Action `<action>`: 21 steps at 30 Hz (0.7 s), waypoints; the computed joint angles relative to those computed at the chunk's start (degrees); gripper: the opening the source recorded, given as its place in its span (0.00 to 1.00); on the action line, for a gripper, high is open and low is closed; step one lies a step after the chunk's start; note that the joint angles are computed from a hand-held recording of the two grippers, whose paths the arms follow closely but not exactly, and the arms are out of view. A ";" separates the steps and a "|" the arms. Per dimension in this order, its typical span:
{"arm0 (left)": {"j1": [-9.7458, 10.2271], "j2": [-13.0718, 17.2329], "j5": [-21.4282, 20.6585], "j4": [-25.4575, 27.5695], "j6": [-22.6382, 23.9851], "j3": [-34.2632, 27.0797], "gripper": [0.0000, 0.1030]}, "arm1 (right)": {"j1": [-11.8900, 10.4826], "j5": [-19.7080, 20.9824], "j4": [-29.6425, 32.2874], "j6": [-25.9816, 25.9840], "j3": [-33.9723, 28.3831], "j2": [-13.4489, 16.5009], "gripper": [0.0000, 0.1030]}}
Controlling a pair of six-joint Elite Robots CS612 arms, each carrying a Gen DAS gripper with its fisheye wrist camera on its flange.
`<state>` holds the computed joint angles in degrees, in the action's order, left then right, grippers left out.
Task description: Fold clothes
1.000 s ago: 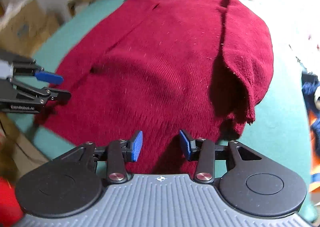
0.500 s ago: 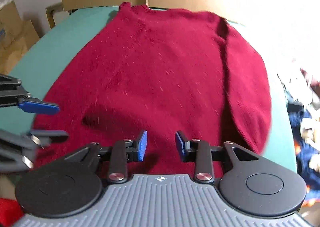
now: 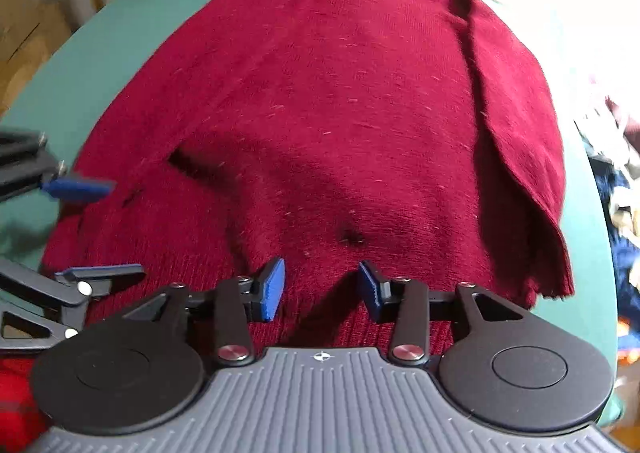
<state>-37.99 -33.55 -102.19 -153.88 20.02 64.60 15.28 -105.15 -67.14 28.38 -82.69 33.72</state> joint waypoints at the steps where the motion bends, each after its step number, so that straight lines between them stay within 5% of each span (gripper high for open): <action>1: 0.06 0.26 -0.15 0.04 -0.57 -0.59 0.44 | -0.11 -0.04 -1.57 2.19 -0.70 0.44 0.42; 6: -0.40 1.66 1.95 0.59 -1.15 -2.67 0.44 | 0.21 -0.96 -0.01 2.91 -1.52 1.29 0.43; 10: -0.97 0.85 2.91 0.60 2.31 -0.78 0.62 | 0.09 0.60 1.56 0.42 -2.66 1.37 0.44; 13: -1.27 -0.17 3.95 0.90 4.49 0.55 0.60 | -0.16 -0.24 0.57 1.67 -4.13 1.68 0.44; 17: -1.47 0.32 5.43 -0.02 0.78 -1.77 0.60 | -1.29 -2.20 -1.47 0.27 -5.23 1.99 0.50; 21: -2.37 2.63 11.47 -2.77 -2.22 -6.48 0.60 | -2.64 -1.04 -4.53 -3.47 -4.99 2.00 0.50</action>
<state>-40.35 -30.92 -90.72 -156.65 17.80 58.12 12.64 -106.19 -71.67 24.90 -87.69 35.72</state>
